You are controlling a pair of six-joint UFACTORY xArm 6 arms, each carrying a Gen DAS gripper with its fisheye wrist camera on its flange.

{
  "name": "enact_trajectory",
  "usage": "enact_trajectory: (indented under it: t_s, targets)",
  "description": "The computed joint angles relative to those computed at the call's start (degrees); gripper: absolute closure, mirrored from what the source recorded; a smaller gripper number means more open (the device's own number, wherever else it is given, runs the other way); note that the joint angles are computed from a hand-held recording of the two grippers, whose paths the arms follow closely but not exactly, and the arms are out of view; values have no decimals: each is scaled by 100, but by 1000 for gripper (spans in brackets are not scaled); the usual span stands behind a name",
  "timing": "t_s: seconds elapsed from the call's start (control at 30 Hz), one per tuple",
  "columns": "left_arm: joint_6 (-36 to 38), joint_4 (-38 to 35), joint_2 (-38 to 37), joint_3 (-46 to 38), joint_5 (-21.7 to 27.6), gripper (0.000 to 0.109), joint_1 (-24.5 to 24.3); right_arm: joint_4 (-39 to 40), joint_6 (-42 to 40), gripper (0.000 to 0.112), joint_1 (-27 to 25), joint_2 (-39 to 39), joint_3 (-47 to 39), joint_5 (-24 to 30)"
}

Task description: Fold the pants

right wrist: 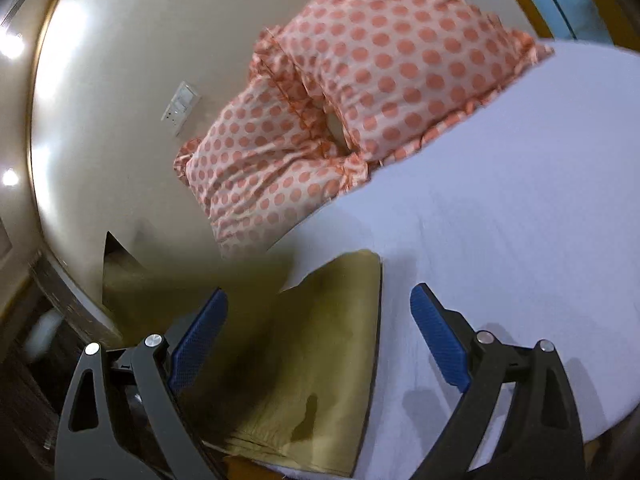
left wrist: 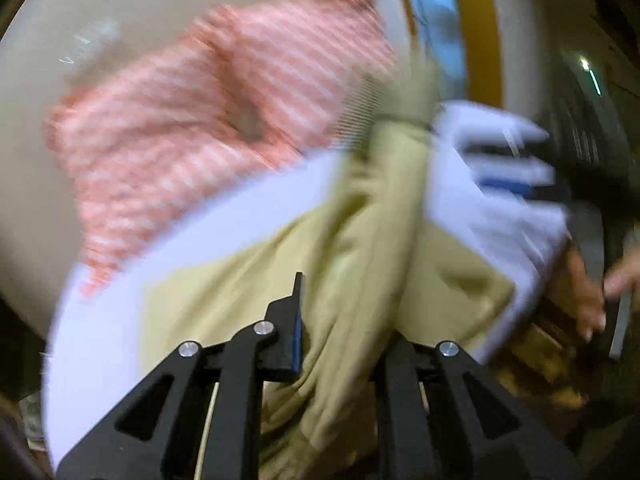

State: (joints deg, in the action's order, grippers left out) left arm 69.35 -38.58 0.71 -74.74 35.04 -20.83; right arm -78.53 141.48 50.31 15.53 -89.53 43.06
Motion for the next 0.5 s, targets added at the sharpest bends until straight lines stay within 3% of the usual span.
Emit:
enact_trajectory:
  t_s: [0.07, 0.1, 0.17, 0.2, 0.33, 0.4, 0.47, 0.5]
  targets:
    - [511, -41, -203, 430, -96, 93, -103, 156, -59, 18, -136, 60, -22, -344]
    - [921, -198, -405, 778, -501, 93, -175, 392, -282, 18, -226, 162, -120, -534]
    - [1418, -612, -511, 935, -590, 88, -56, 1140, -1105, 21, -368, 436, -420, -798]
    - [1358, -875, -501, 797, -275, 85, 151, 1664, -1685, 26, -435, 623, -633, -876]
    - [430, -1146, 70, -639, 1942, 56, 1255, 2770, -3044, 33, -486, 1064, -1205, -653]
    - [-53, -1288, 497, -1266, 2340, 35, 1613, 2834, -3193, 36, -556, 1139, -1247, -902]
    - [-722, -1200, 1103, -2048, 2737, 34, 1861, 3026, -3515, 36, -616, 1244, -1345, -1072]
    - [-970, -1407, 1470, -2508, 3224, 34, 2065, 3143, -3708, 40, -635, 1281, -1402, -1033]
